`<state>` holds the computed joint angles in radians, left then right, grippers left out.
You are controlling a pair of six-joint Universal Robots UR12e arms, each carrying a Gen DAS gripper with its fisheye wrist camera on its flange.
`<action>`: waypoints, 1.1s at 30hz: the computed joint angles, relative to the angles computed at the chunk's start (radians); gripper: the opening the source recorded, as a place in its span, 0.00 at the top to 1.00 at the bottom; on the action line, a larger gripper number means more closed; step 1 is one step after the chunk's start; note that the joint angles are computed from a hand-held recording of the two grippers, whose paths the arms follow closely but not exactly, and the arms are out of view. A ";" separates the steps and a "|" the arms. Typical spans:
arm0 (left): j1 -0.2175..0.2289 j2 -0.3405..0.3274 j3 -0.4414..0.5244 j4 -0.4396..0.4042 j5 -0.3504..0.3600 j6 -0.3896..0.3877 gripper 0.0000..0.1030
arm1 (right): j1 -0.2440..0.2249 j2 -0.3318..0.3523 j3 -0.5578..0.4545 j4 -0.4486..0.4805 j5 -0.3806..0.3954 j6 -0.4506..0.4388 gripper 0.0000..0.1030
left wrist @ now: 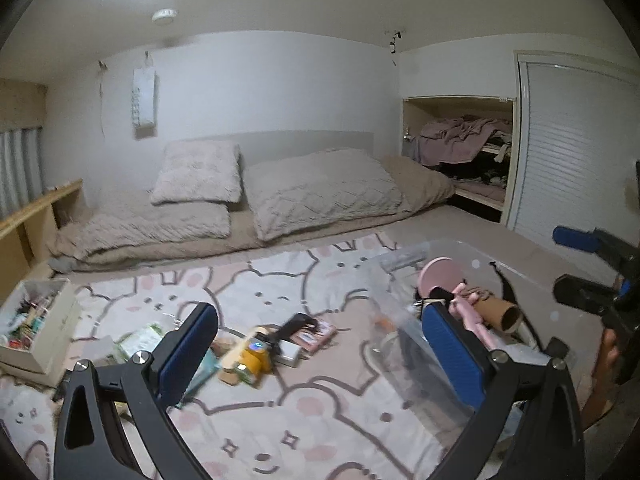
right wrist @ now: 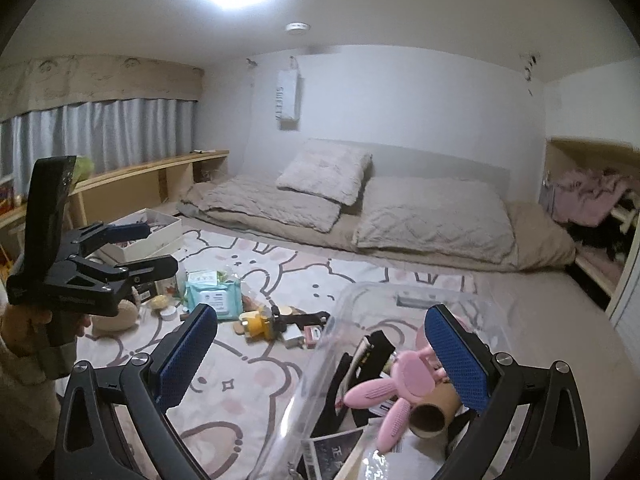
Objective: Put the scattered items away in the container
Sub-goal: 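Move both tools away from the bin toward the scattered items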
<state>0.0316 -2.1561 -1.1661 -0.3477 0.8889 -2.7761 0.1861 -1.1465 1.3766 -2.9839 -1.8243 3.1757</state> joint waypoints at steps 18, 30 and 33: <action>0.067 -0.014 -0.026 0.069 -0.067 -0.089 0.00 | 0.071 0.069 -0.081 0.035 0.051 -0.181 0.00; 0.092 -0.051 -0.010 0.060 -0.003 -0.110 0.00 | 0.107 0.160 -0.181 0.186 0.097 -0.223 0.00; 0.095 -0.064 0.001 0.049 0.014 -0.114 0.00 | 0.109 0.185 -0.207 0.218 0.114 -0.201 0.00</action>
<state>0.1265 -2.2204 -1.1654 -0.2988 0.9026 -2.8897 0.2954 -0.9617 1.1693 -2.7656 -1.7099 2.9752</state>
